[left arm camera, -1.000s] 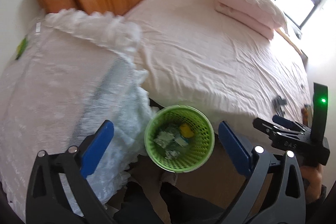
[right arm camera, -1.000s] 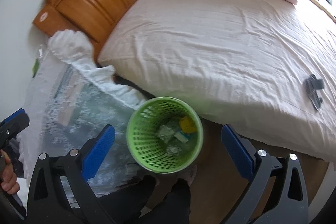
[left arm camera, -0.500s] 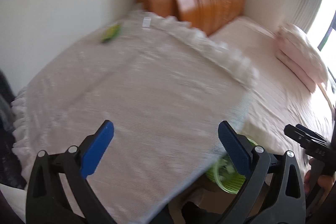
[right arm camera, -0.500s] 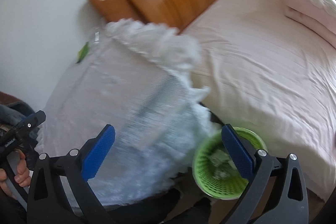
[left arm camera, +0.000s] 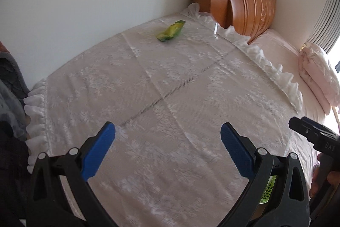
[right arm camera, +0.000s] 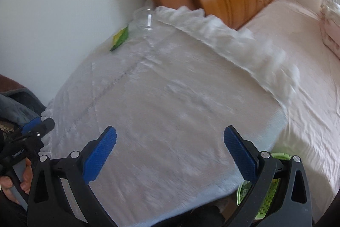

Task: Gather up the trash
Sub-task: 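Move both tools back over the bed toward the bottle and snack bag, then grasp the clear plastic bottle with the right tool while the left grasps the yellow-green bag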

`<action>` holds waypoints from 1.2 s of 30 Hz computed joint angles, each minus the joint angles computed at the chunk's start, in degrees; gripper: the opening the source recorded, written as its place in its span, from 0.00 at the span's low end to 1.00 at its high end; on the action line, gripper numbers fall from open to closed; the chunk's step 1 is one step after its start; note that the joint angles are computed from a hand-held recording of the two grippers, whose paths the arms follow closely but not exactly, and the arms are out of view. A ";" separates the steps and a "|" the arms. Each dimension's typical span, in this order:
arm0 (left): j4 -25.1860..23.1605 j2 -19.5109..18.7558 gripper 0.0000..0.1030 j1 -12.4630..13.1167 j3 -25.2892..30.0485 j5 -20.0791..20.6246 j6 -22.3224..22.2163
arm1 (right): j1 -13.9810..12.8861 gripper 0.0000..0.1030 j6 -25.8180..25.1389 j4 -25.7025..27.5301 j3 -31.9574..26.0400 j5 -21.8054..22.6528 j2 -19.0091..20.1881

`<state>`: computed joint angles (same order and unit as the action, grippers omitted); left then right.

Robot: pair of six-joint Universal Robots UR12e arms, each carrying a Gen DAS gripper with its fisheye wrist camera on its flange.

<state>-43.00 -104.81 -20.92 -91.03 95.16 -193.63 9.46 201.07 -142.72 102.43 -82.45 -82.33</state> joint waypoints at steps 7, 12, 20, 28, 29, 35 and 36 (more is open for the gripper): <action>1.57 -2.91 0.93 1.88 2.45 -1.10 -1.36 | 0.81 0.97 -5.76 1.06 -10.00 -1.47 8.63; 1.99 -6.13 0.92 2.40 6.05 0.67 -1.71 | 0.64 0.97 -9.12 2.97 -20.92 -2.40 18.00; -0.41 -10.53 0.92 2.54 11.40 3.43 -1.41 | 0.76 0.85 -11.37 9.05 -34.80 -3.99 28.81; -1.81 -12.60 0.92 2.44 14.11 3.55 -0.86 | 1.37 0.54 -14.84 11.24 -38.57 -6.76 31.36; -1.81 -12.78 0.92 2.43 14.33 3.43 -0.76 | 1.26 0.54 -14.97 11.17 -38.50 -6.54 31.29; -1.42 -14.94 0.92 2.39 16.79 3.07 2.15 | 0.06 0.52 -14.37 7.81 -34.66 -4.20 28.56; -1.56 -15.46 0.92 2.36 17.45 3.17 2.98 | -0.01 0.51 -14.26 7.23 -33.79 -3.97 27.88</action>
